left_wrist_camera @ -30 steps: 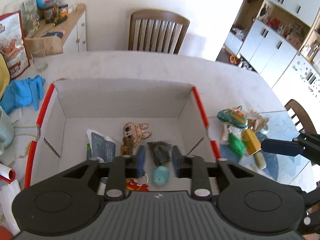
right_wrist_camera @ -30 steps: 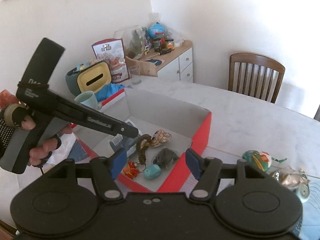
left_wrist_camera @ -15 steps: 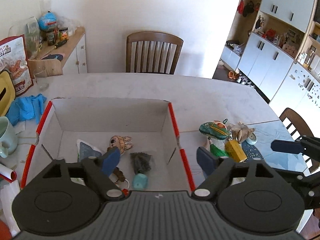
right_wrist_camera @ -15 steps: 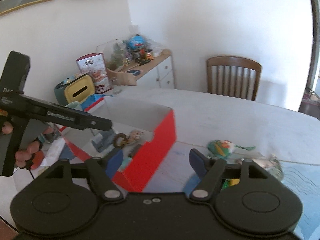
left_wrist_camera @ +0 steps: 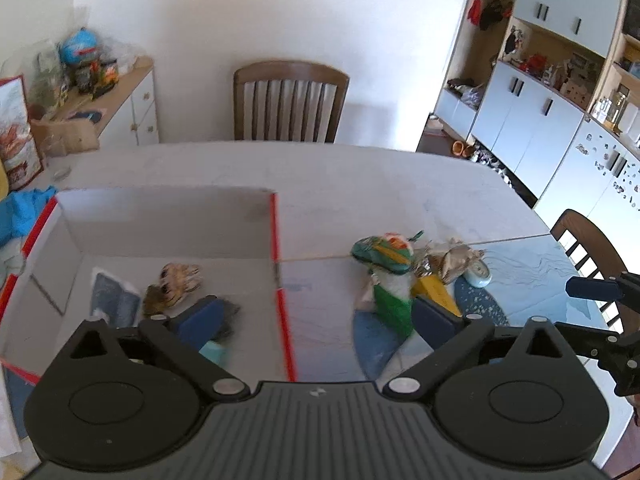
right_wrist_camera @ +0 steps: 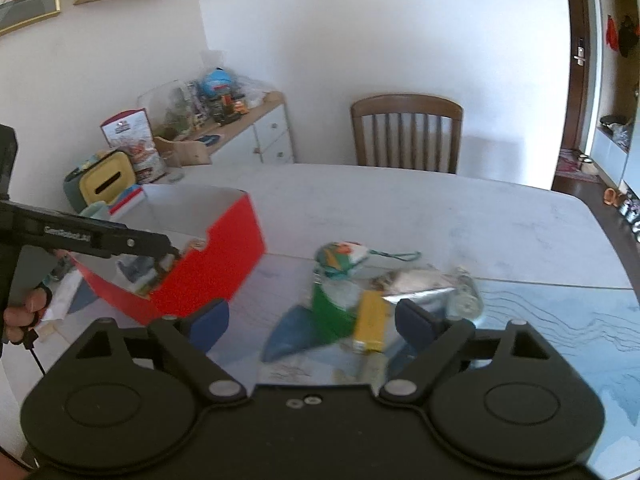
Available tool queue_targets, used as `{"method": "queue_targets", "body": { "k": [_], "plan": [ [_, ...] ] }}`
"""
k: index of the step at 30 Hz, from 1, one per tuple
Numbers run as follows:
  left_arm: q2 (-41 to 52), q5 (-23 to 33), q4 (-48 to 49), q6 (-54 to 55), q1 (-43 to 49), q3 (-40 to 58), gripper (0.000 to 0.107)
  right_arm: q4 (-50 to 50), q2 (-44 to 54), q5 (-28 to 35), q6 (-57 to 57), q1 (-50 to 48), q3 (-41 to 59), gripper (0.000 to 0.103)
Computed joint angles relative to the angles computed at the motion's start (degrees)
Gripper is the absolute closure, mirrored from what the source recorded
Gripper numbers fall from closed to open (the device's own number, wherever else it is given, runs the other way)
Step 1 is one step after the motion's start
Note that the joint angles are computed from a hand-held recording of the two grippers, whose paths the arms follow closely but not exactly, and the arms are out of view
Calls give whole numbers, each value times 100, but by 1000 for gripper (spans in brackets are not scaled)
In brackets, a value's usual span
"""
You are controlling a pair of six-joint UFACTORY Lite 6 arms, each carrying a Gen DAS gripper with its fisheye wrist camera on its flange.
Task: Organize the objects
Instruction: 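Move both grippers back over the remaining items on the table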
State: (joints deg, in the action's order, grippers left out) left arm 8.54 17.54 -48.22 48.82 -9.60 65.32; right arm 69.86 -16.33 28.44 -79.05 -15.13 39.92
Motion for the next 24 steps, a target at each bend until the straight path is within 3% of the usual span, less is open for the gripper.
{"method": "queue_targets", "body": {
  "k": [6,16,24],
  "plan": [
    [337,-651,-279,49,-706,142,4,156,596,400,-747,-886,292,13],
    [2015,-719,1792,-2440,-1441,1753,4,678,2439,368,-2011,-1622,1371,13],
    [3512,-688,4834,-5537,-1825,3452,4,1067,3856,7,-2591,-1458,2313,15]
  ]
}}
